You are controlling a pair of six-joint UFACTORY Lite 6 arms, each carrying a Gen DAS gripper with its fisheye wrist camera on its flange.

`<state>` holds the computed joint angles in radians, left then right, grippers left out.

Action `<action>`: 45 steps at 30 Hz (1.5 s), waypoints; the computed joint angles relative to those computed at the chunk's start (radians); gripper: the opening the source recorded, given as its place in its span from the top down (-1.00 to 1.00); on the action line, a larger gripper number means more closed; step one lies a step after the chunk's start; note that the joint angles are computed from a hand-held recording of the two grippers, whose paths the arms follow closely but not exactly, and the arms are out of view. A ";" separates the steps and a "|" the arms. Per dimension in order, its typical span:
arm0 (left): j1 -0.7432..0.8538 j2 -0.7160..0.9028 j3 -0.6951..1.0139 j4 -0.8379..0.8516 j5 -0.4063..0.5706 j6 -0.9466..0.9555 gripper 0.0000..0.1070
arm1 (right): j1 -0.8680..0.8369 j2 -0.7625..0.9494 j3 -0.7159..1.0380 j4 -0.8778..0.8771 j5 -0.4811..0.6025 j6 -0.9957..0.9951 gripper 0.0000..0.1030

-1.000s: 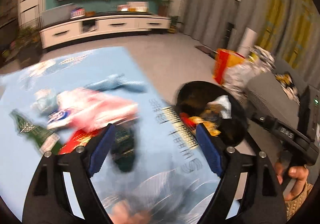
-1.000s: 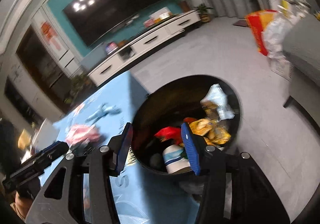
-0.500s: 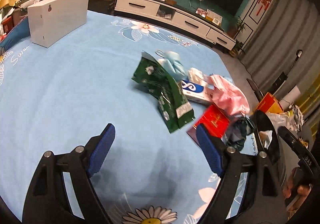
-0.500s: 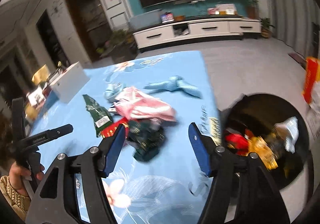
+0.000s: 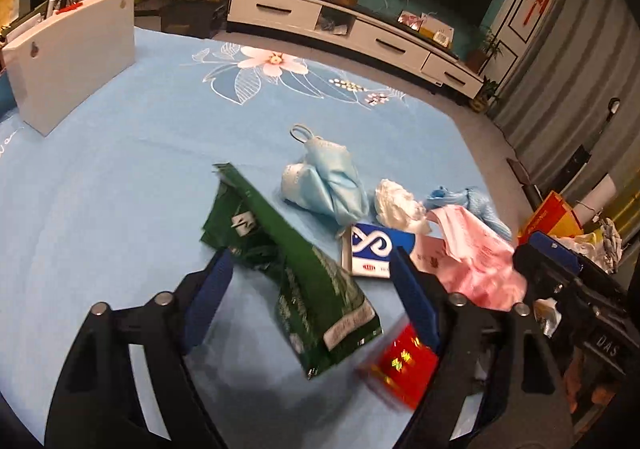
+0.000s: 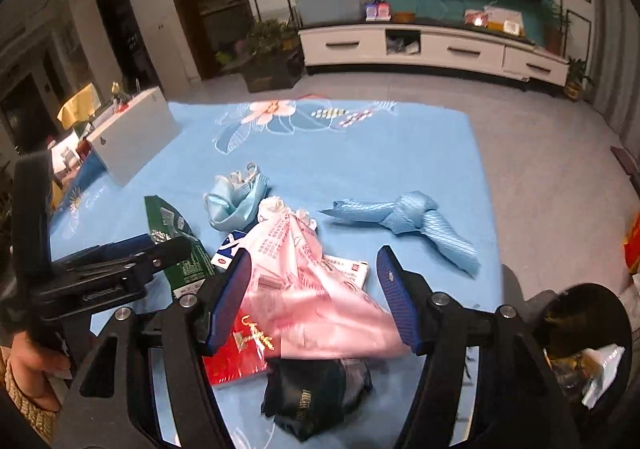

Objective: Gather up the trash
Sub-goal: 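Grasp the green wrapper with the left tool while the right tool grasps the pink bag, then carry the green wrapper and pink bag over the black bin and release both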

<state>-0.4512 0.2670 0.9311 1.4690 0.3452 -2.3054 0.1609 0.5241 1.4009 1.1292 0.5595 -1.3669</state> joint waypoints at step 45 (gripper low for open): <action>-0.522 -0.064 0.239 -0.271 0.140 0.370 0.40 | -0.900 -0.403 -0.471 0.192 0.530 -0.231 0.85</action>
